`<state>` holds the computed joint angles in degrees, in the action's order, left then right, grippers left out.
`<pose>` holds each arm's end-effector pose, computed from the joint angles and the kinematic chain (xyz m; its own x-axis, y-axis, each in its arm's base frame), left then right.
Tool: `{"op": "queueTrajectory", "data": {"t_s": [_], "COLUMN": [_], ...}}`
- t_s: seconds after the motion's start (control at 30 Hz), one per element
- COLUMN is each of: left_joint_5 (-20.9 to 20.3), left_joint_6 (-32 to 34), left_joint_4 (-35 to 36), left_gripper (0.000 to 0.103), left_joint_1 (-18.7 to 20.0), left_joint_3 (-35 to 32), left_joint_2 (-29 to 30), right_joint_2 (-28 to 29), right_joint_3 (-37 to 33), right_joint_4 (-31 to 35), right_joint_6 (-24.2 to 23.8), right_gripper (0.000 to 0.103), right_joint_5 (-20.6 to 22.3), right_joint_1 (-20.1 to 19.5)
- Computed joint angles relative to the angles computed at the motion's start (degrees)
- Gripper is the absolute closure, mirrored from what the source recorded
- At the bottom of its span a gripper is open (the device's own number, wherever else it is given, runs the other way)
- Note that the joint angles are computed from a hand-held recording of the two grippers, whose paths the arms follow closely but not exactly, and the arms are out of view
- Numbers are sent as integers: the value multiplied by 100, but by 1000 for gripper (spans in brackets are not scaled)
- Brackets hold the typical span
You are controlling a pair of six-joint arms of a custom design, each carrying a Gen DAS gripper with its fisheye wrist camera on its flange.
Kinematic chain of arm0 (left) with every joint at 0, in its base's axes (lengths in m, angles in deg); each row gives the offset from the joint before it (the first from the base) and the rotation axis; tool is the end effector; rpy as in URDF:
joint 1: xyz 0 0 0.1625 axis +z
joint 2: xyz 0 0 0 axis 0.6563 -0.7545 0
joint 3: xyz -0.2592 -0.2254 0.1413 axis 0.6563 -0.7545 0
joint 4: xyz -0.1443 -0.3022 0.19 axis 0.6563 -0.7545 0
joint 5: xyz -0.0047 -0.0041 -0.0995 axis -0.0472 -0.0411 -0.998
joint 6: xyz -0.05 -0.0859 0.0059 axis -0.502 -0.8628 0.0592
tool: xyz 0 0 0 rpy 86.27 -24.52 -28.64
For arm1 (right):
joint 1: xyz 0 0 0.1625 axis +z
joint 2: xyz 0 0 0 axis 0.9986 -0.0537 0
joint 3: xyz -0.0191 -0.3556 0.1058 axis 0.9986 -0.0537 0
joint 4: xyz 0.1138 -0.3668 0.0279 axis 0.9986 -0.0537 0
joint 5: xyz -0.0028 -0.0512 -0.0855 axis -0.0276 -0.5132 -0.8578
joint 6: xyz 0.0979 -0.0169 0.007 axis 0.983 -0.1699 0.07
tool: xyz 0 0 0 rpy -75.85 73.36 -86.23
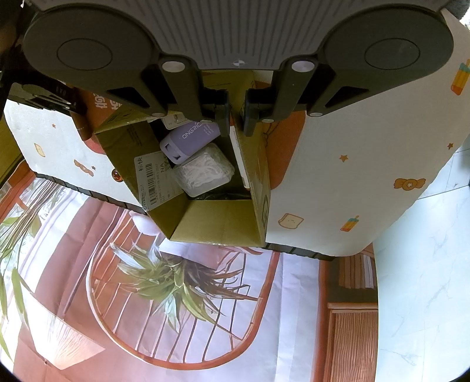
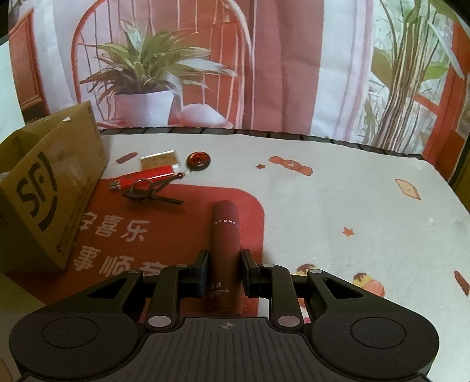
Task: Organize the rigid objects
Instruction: 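Lift the dark red tube with the right gripper, then carry the dark red tube over the cardboard box and release it inside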
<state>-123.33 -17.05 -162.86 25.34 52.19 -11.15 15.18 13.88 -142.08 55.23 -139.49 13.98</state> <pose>-0.1398 -0.8044 0.3029 -0.8064 0.1029 -0.5824 0.4536 0.7395 -0.4974 0.2207 -0.7911 0.0576 -0.7452 0.1626 0.6468 -0.3934 0.6758 -0.6232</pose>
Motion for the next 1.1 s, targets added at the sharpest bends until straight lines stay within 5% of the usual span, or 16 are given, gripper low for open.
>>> {"op": "queueTrajectory", "data": {"t_s": [0.67, 1.1], "left_joint_5": [12, 6], "left_joint_6": [-16, -27], "left_joint_4": [32, 53], "left_gripper": [92, 92], "left_joint_1": [-1, 0], "left_joint_3": [-28, -39], "left_joint_2": [14, 13], "right_joint_2": [-38, -371], "right_joint_3": [166, 607], "right_joint_4": [135, 484], "right_joint_6": [-29, 495], "right_gripper": [82, 82], "right_joint_5": [172, 941], "right_joint_1": [91, 149]}}
